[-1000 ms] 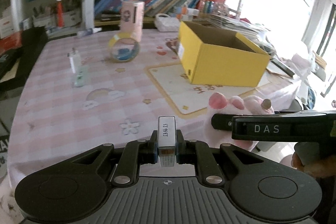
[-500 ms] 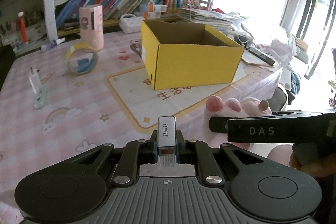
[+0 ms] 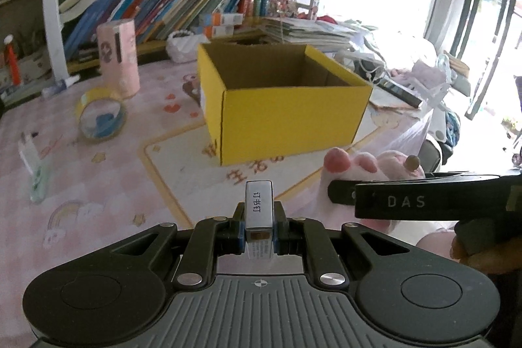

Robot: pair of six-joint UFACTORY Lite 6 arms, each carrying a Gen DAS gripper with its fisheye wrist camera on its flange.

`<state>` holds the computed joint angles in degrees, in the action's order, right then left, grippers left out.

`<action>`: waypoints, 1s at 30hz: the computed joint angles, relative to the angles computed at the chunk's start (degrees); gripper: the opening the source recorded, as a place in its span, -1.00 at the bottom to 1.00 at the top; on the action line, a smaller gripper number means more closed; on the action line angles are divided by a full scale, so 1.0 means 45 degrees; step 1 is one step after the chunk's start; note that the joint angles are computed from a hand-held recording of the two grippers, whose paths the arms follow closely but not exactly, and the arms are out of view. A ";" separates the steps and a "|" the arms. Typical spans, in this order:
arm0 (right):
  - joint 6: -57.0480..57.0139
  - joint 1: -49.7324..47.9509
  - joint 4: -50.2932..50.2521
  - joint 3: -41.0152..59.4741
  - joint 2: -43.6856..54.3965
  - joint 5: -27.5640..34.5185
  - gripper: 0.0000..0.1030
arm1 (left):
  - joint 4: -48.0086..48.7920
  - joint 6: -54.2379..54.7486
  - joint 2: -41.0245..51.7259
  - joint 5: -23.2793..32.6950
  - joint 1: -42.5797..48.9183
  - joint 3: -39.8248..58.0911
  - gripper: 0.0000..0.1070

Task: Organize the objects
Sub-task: 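Carry the white box and pink pig with both tools over the yellow box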

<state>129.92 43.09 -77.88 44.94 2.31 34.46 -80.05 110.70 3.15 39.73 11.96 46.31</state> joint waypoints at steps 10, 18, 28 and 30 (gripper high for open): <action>-0.0144 -0.1704 -0.1938 0.0358 -0.0676 0.0400 0.62 | -0.0771 -0.0543 0.1450 -0.0147 -0.1694 0.2542 -0.75; -0.0192 -0.4778 -0.5243 0.1650 -0.0441 -0.1152 0.62 | -0.1620 -0.1335 0.3713 -0.1287 -0.3325 0.5993 -0.75; 0.0378 -0.8296 -0.8832 0.6094 0.3335 -0.4802 0.62 | 0.1325 -0.5588 0.7945 -0.3464 -0.5266 1.1477 -0.75; -0.0062 -0.8796 -0.8703 0.7327 0.4363 -0.5750 0.63 | 0.2691 -0.7164 0.8903 -0.3660 -0.5543 1.2632 -0.75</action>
<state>129.64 3.51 -117.04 77.91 21.95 8.59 -67.94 78.46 43.21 23.26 -12.99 103.15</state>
